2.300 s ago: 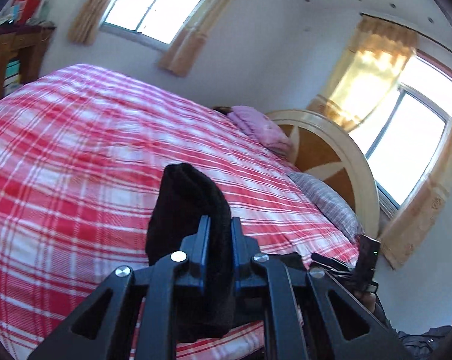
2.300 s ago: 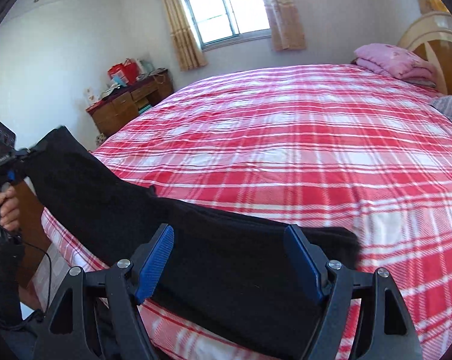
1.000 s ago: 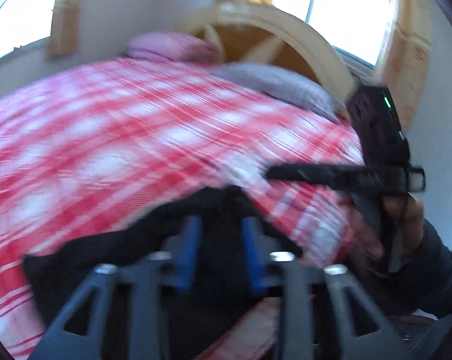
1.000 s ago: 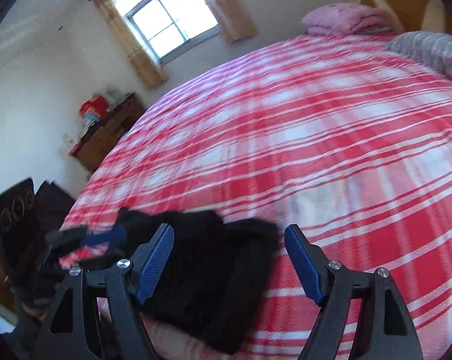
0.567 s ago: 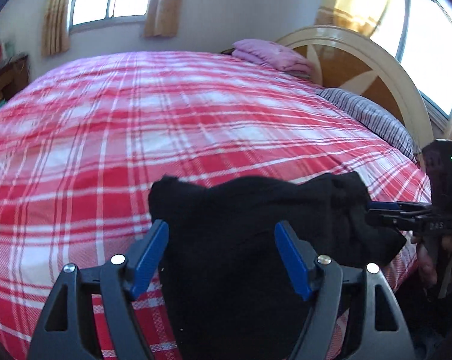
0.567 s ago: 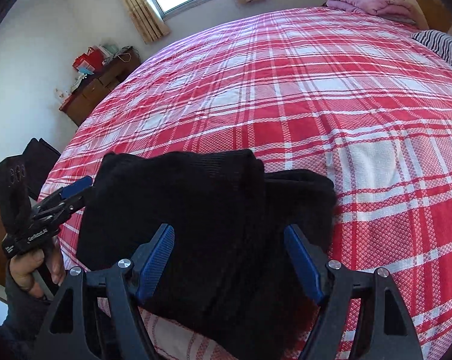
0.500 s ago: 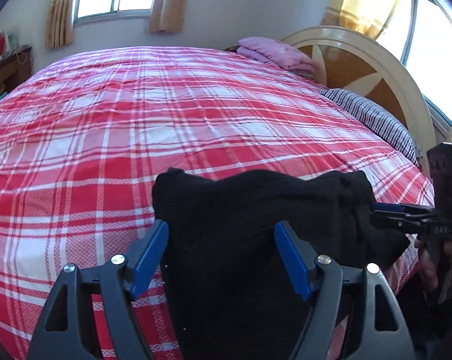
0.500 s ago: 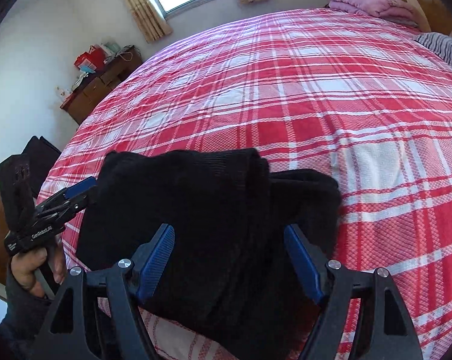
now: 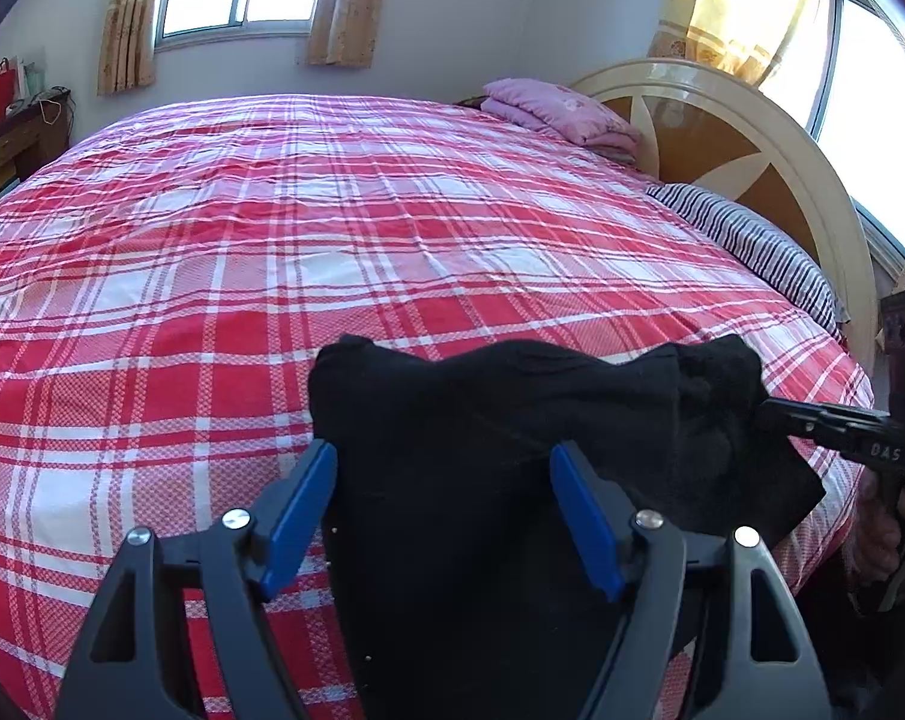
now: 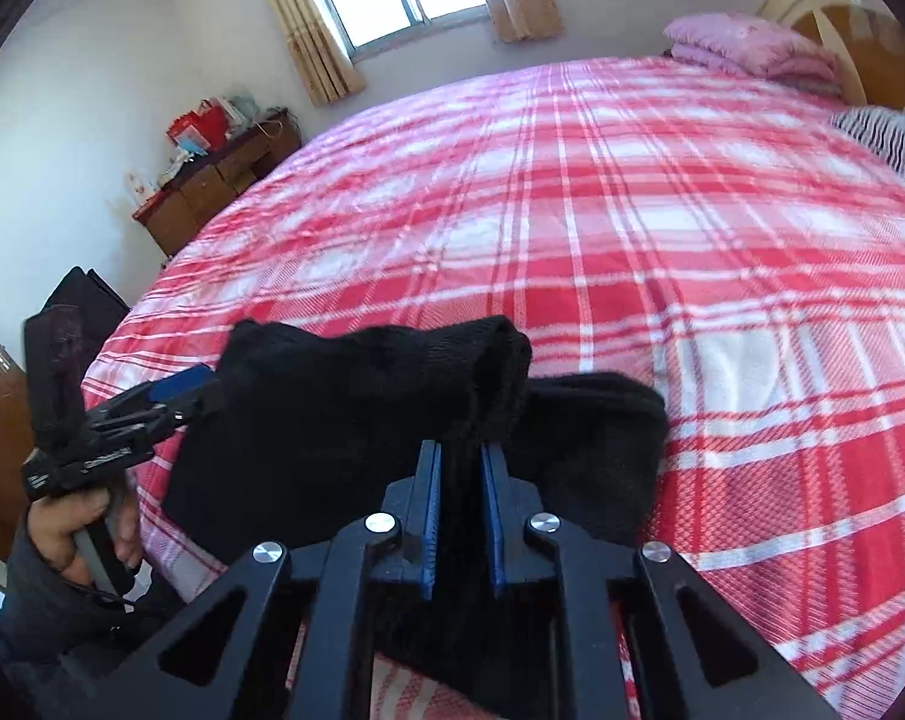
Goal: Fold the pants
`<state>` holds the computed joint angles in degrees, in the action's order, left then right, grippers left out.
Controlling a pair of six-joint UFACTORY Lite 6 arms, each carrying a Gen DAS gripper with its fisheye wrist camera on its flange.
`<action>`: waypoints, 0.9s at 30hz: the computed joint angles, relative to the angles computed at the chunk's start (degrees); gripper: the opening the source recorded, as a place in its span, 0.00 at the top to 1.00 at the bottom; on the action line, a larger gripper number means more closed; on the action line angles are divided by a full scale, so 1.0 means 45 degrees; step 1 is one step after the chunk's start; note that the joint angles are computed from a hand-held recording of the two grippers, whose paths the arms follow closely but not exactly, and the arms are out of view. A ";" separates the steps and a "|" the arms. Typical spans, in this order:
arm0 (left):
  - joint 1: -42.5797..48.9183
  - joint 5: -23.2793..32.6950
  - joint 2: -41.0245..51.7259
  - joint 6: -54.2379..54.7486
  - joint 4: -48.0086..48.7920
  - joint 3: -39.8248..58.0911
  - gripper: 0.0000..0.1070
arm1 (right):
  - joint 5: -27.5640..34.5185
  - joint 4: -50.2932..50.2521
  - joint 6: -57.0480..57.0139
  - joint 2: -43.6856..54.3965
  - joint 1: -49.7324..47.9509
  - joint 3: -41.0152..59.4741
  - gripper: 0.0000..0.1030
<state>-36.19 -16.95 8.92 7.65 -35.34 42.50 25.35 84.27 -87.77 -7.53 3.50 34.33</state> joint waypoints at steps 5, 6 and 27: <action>-0.0068 -0.0124 -0.0332 0.0445 -0.0446 -0.0206 0.29 | 0.0223 -0.1549 0.1378 -0.2233 -0.0451 -0.0792 0.88; -0.0065 -0.0142 -0.0311 0.0368 -0.0357 -0.0187 0.29 | 0.0271 -0.1934 0.1694 -0.2541 -0.0723 -0.0908 0.88; -0.0250 -0.0901 0.0895 0.3474 -0.3497 0.0845 0.17 | 0.0617 -0.0813 0.0179 -0.2469 -0.2193 -0.1260 0.56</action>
